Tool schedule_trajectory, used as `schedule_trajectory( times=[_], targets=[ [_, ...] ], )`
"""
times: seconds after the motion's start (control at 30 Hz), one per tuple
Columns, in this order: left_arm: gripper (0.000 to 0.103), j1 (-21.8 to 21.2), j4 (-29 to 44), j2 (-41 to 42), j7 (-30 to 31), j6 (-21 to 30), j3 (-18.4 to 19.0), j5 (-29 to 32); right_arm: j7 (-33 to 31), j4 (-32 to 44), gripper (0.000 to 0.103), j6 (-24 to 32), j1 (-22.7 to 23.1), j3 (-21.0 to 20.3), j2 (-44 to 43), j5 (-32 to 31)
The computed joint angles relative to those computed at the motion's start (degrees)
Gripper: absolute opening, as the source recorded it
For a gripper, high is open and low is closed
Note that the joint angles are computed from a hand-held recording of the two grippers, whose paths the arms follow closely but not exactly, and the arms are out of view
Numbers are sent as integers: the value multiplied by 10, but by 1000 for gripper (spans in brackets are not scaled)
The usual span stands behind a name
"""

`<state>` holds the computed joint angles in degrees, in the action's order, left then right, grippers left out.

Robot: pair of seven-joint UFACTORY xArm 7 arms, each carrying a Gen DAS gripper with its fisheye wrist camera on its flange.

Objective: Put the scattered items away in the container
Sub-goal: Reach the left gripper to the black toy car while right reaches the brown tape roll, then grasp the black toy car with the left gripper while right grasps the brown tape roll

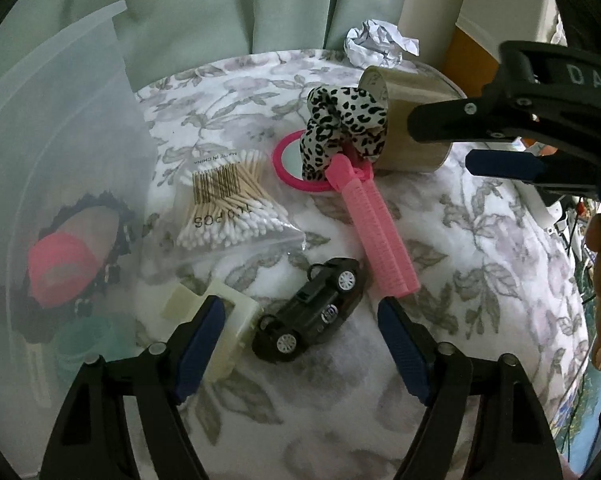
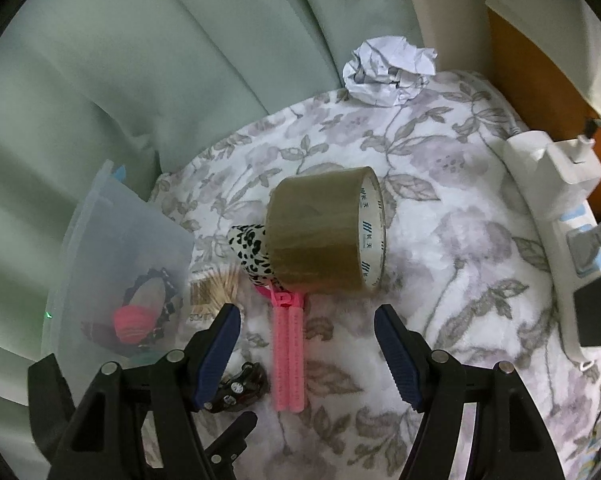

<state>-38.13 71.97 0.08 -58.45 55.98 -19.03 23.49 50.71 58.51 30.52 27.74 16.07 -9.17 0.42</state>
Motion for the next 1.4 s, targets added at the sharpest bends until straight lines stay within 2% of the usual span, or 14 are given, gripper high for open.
schedule_trajectory(
  times=[0.57, 0.93, 1.0, 1.07, 1.13, 1.33, 1.4],
  targets=[
    [64, -1, 5, 21, 4, -12, 11, 26, -4, 42, 73, 6, -1, -14, 72, -17],
    [59, 2, -5, 15, -6, -28, 13, 30, 5, 37, 73, -10, -2, -20, 79, -22],
    [58, 3, -7, 12, -7, -33, 12, 25, 10, 36, 73, -11, -4, -21, 76, -23],
    [49, 5, -10, 8, -8, -39, 12, 22, 14, 33, 73, -11, -5, -21, 71, -23],
    [48, 6, -10, 7, -7, -39, 10, 19, 21, 29, 72, -12, -8, -21, 64, -30],
    [48, 13, -1, 18, 12, -44, 14, 14, 26, 13, 66, -24, -14, -21, 47, -25],
    [48, 12, 1, 23, 12, -47, 16, 19, 26, 11, 61, -26, -15, -20, 44, -25]
  ],
)
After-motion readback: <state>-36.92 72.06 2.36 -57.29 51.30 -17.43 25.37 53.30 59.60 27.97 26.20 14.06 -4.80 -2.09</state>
